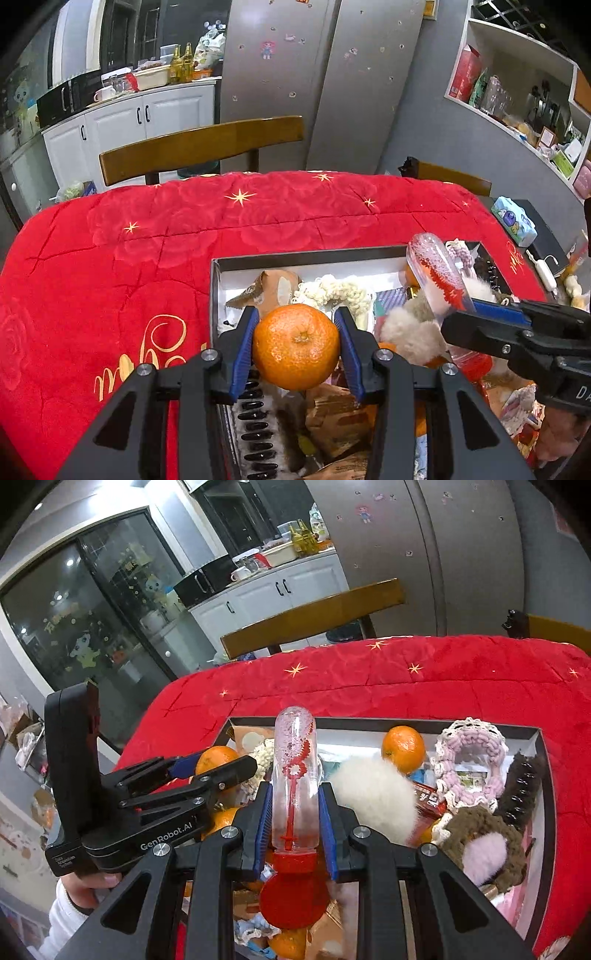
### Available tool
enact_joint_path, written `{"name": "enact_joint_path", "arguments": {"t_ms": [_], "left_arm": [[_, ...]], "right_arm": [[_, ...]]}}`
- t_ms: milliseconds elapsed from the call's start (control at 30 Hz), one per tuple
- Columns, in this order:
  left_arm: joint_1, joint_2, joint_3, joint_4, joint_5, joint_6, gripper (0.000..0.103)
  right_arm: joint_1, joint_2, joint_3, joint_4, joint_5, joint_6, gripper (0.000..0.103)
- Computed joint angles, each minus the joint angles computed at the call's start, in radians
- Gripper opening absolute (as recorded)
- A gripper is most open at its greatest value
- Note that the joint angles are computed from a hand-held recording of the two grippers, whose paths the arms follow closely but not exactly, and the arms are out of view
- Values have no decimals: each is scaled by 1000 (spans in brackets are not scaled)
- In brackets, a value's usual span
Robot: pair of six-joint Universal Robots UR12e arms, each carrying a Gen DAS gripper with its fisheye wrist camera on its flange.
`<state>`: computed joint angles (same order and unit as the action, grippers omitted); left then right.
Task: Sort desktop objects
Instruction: 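Lower the mandarin into the tray with the left tool while the right tool lowers the clear tube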
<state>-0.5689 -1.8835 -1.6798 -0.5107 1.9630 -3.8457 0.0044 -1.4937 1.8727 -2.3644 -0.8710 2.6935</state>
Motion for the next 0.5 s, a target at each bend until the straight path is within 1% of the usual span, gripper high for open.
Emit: {"name": "enact_joint_path", "arguments": {"t_ms": [100, 133, 233, 267, 400, 500], "left_arm": [[-4, -2, 4, -5, 9, -7, 43], [-6, -3, 6, -7, 16, -6, 43], [-6, -2, 6, -8, 17, -9, 43], [-6, 0, 4, -6, 16, -10, 44], [-5, 0, 3, -6, 12, -13, 44], [-3, 1, 3, -6, 7, -9, 48]], "right_arm": [[3, -2, 9, -22, -5, -6, 24], [5, -1, 9, -15, -12, -11, 24], [7, -5, 26, -62, -24, -6, 24], [7, -5, 28, -64, -23, -8, 24], [0, -3, 23, -48, -5, -4, 24], [-3, 0, 18, -35, 5, -3, 24]]}}
